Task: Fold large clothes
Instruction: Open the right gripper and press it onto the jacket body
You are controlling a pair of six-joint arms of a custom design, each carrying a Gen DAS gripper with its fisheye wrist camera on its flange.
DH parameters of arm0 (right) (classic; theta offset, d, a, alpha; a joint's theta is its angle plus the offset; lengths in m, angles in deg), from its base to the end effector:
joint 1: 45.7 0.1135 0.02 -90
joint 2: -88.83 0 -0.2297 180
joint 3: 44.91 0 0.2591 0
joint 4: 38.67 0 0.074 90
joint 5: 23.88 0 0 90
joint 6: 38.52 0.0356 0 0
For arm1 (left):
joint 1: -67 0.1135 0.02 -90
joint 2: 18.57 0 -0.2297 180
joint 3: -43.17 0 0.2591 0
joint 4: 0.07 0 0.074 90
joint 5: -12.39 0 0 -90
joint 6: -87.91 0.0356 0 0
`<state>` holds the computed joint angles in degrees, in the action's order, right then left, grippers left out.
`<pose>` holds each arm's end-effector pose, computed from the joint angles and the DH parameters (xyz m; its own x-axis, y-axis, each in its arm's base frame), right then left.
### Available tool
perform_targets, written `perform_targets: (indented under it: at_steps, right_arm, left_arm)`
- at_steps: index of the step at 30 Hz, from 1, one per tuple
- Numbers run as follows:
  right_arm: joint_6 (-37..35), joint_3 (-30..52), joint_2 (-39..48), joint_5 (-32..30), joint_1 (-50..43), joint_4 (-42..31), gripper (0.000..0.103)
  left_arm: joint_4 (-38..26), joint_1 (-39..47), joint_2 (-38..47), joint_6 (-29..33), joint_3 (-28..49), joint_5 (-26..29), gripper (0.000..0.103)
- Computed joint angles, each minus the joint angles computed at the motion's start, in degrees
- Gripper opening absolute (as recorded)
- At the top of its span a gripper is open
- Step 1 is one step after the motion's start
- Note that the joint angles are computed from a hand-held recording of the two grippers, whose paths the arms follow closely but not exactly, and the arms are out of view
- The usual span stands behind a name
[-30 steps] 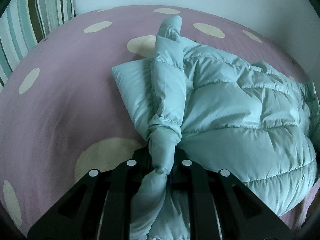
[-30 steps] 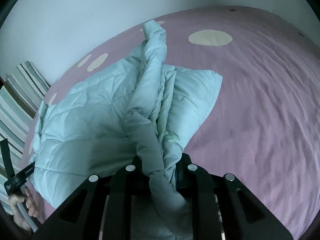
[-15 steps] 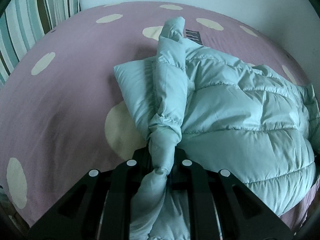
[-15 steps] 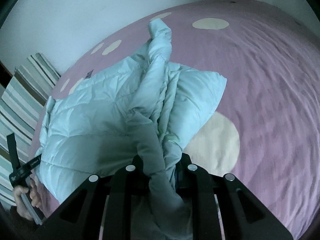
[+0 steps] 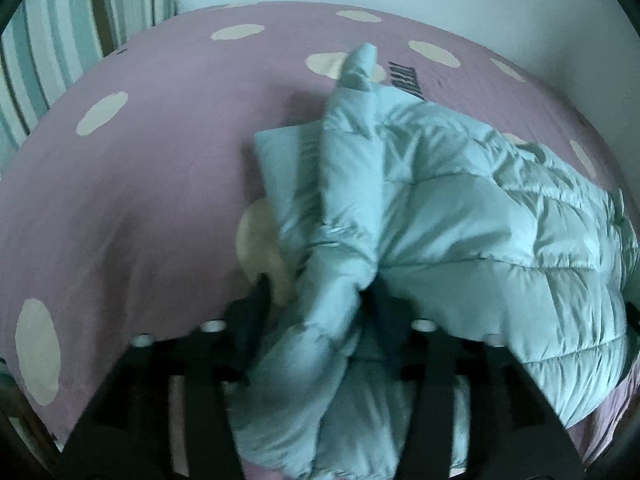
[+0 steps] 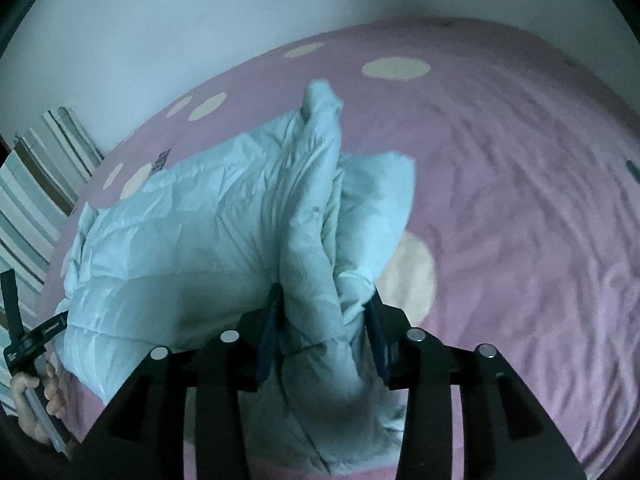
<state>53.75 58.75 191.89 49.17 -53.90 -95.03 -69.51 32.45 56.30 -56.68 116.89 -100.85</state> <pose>0.3893 -0.0456 0.2506 -0.8186 0.1562 -0.5527 0.0065 0.9647 0.2631 0.2176 -0.1328 0.2294 -0.7868 -0.3675 -0.4959 -0.3938 0.9176 -0.0552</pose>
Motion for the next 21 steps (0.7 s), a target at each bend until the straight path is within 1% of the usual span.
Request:
perform_targets:
  at_steps: [1,3,5,8,10,11,12,14,17,20,21]
  right_arm:
    - [0.6,-0.2,-0.7,1.0,0.3,0.9,0.041]
    - [1.8,0.8,-1.5,2.9,1.1,3.0,0.041]
    - [1.7,3.3,-1.0,2.7,2.2,3.0,0.041]
    - [1.2,8.6,2.2,0.3,4.3,0.8,0.039]
    - [0.7,13.5,6.1,-0.4,7.0,-1.6,0.033]
    - [0.7,16.9,8.9,-0.8,8.4,-3.0,0.032]
    - [0.9,17.4,9.5,-0.7,9.6,-3.1,0.031]
    - [1.3,21.7,13.3,0.8,12.6,-3.8,0.030]
    - [1.9,33.6,22.0,0.8,15.8,-8.7,0.030]
    - [2.6,42.2,28.8,1.5,18.1,-11.2,0.030]
    - [2.6,43.2,29.7,1.9,18.8,-12.1,0.030]
  left_arm:
    - [0.3,0.8,-0.5,0.3,-0.4,0.4,0.062]
    - [0.2,1.8,-3.2,0.9,-2.2,1.1,0.066]
    - [0.5,2.7,-4.5,1.4,-3.0,1.9,0.067]
    - [1.1,4.8,-4.3,4.0,-2.1,3.4,0.068]
    - [0.7,4.8,-3.4,5.3,-1.0,3.1,0.070]
    - [-0.3,4.1,-4.2,4.9,-1.0,2.9,0.070]
    - [-0.1,5.0,-3.3,6.4,-0.2,3.6,0.070]
    - [0.4,6.0,-2.4,8.0,0.5,4.2,0.070]
    - [0.7,7.2,-1.6,9.3,1.2,5.6,0.070]
    - [2.0,9.5,-2.2,10.4,0.3,8.7,0.070]
    - [1.6,9.4,-3.2,10.1,-0.2,9.1,0.070]
